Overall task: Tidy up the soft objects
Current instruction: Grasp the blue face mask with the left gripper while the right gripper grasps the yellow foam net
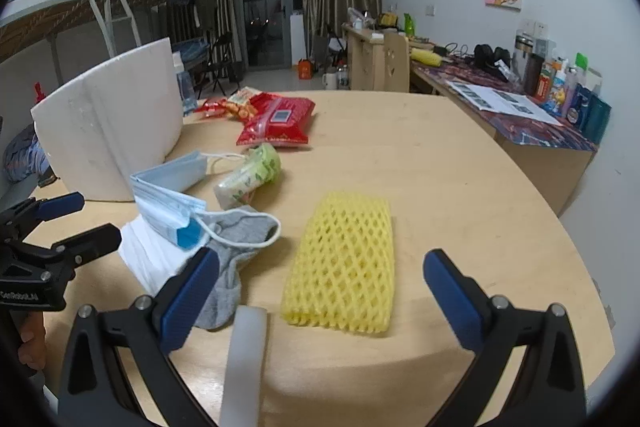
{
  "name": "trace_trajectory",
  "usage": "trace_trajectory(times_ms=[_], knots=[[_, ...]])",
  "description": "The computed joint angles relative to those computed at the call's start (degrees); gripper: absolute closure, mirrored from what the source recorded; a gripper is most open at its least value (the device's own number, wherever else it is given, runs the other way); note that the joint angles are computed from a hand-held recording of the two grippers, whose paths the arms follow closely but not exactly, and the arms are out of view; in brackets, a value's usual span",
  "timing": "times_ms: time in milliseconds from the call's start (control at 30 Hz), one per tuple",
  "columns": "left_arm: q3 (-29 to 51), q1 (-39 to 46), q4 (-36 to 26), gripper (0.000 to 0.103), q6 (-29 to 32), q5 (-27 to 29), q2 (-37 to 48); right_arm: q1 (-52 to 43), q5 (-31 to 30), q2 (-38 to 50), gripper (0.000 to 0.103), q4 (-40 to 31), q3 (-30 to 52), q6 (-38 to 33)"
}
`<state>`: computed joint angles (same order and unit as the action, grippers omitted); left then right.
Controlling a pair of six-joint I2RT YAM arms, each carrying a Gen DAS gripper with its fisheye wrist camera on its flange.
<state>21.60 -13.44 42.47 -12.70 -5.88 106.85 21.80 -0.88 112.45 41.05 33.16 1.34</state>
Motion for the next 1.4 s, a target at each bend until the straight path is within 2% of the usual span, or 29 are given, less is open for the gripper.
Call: trace_trajectory(times_ms=[100,267,433,500,567,733,867,933,1200,1333,1400], knots=[[2.2,1.1,-4.3,0.0,-0.6,2.1,-0.5,-0.5,-0.4,0.5,0.0,-1.7,1.3,-0.6],[4.5,0.3,-7.2,0.0,-0.2,2.1,-2.0,-2.3,-2.6,0.4,0.0,-3.3,2.6,-1.8],[10.6,-0.7,-12.3,0.007,1.2,2.6,1.6,-3.7,-5.0,1.7,0.0,-7.4,5.7,-3.3],[12.1,-0.9,-12.7,0.013,1.3,1.6,3.1,-4.1,-6.0,2.1,0.0,-8.6,6.6,-3.6],[13.2,-0.7,-12.6,0.014,1.4,1.3,4.3,-4.6,-6.7,2.4,0.0,-9.6,7.6,-4.3],[14.0,0.3,-10.8,0.018,2.4,4.6,6.1,-5.6,-8.2,3.7,0.0,-12.5,10.1,-5.6],[14.9,0.8,-11.5,0.034,2.7,6.5,7.1,-6.3,-8.8,4.6,0.0,-14.0,11.6,-6.5],[15.1,0.9,-11.6,0.037,2.6,6.5,7.3,-6.7,-9.9,4.9,0.0,-14.3,12.0,-7.0],[15.2,0.4,-11.7,0.072,3.6,6.4,7.5,-5.3,-6.9,6.3,0.0,-15.5,14.0,-8.9],[14.3,0.3,-10.2,0.078,4.1,6.5,7.3,-4.6,-5.2,7.4,0.0,-17.3,15.8,-9.6],[14.0,0.3,-10.0,0.082,4.2,6.7,7.2,-4.4,-4.2,7.9,0.004,-17.8,16.2,-10.0]])
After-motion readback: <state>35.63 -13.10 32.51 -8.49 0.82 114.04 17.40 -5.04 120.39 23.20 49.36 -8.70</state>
